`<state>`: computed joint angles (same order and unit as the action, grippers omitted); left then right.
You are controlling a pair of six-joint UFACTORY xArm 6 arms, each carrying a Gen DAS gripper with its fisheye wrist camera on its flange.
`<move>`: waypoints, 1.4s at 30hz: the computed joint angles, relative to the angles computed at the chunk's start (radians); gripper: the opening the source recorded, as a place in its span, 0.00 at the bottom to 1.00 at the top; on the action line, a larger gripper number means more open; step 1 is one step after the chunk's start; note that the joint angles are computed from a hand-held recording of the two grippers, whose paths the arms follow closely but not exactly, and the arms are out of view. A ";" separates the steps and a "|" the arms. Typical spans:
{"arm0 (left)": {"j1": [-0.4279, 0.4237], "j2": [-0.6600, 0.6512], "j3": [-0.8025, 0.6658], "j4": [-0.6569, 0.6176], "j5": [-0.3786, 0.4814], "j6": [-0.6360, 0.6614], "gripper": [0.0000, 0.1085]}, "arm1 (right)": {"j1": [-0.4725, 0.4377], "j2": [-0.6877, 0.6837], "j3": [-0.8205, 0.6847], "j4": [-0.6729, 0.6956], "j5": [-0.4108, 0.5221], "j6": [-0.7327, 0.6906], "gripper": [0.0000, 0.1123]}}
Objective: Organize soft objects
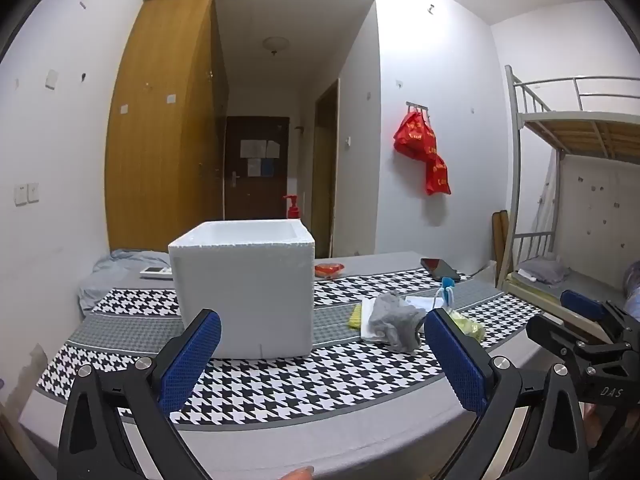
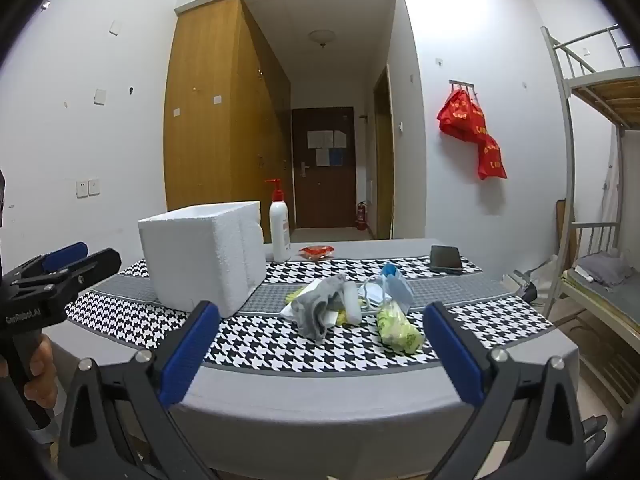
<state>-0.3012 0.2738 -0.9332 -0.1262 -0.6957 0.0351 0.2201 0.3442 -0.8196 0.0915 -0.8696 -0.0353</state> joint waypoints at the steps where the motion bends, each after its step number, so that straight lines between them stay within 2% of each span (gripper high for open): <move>1: -0.006 -0.001 -0.002 -0.018 0.005 0.032 0.94 | 0.000 0.002 -0.001 0.001 -0.003 -0.004 0.91; 6: -0.013 0.003 -0.008 -0.016 0.015 0.014 0.94 | 0.000 0.010 -0.012 0.007 0.001 -0.002 0.91; 10: 0.018 0.000 0.001 0.059 0.007 -0.062 0.94 | -0.003 0.004 -0.002 0.003 -0.012 0.005 0.91; 14: 0.001 -0.005 0.010 0.029 -0.002 -0.032 0.94 | -0.003 -0.003 0.005 0.007 -0.015 -0.005 0.91; 22: 0.006 0.021 -0.038 0.009 0.044 -0.029 0.94 | -0.003 -0.015 0.013 0.011 -0.012 -0.010 0.91; 26: -0.008 0.022 -0.037 -0.043 0.024 0.013 0.94 | -0.007 -0.016 0.015 0.009 -0.013 -0.007 0.91; 42: -0.011 0.015 -0.036 -0.053 0.039 0.043 0.94 | 0.005 -0.005 0.001 0.031 -0.007 -0.033 0.91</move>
<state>-0.3119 0.2887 -0.9691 -0.1789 -0.6571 0.0778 0.2251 0.3396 -0.8184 0.1227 -0.8766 -0.0688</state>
